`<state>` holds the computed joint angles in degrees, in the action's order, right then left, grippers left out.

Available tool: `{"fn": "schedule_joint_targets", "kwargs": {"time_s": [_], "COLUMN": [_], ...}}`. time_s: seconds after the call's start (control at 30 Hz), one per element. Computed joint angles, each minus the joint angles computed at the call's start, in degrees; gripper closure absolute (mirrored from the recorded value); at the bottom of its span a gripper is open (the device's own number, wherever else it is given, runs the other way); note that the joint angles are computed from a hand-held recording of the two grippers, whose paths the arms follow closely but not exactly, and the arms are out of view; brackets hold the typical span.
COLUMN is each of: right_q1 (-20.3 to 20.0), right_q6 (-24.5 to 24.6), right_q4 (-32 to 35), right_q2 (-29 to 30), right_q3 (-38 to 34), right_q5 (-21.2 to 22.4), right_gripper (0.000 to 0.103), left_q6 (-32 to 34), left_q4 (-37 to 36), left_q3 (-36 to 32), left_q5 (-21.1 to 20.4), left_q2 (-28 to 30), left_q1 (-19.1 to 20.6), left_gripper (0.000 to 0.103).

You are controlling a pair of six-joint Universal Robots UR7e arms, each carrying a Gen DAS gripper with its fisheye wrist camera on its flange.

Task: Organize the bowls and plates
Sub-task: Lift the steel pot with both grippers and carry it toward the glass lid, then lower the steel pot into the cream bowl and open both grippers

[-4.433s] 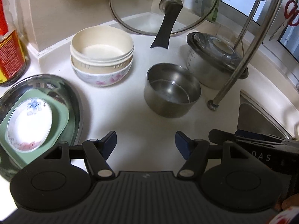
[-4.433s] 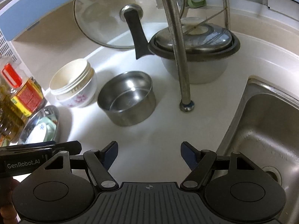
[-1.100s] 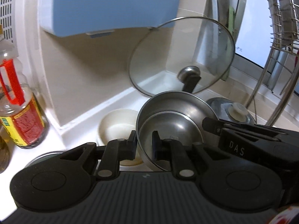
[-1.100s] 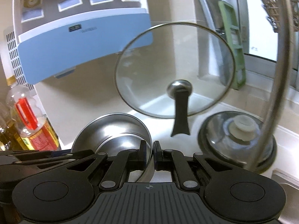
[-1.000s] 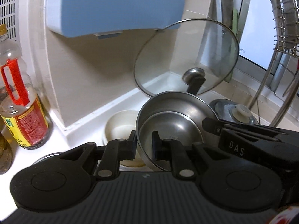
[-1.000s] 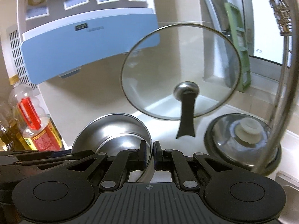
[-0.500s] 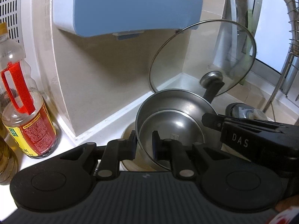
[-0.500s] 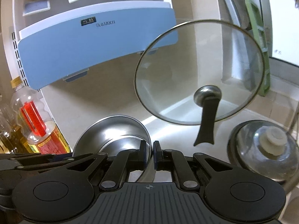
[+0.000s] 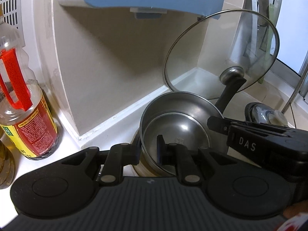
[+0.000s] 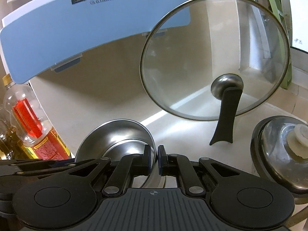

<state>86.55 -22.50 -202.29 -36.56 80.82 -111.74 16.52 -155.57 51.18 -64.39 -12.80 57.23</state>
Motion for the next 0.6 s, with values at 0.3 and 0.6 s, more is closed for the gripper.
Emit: {"fn": "schedule_joint_targets", "kwargs": {"time_s": [0.3, 0.6], "right_q1": [-0.3, -0.2], "right_q6": [2.7, 2.2], "right_q4": [3.8, 3.0], "right_q2": [0.0, -0.6], "right_q3": [-1.2, 0.1], "right_q5": [-0.3, 0.0], "right_gripper": [0.095, 0.094], "left_q6": [-0.4, -0.4], "left_q4": [0.9, -0.5], "left_q3": [-0.7, 1.5], "left_q5": [-0.3, -0.3], "left_q2": [0.3, -0.9], "left_q1": [0.2, 0.2], "left_gripper": [0.079, 0.079]}}
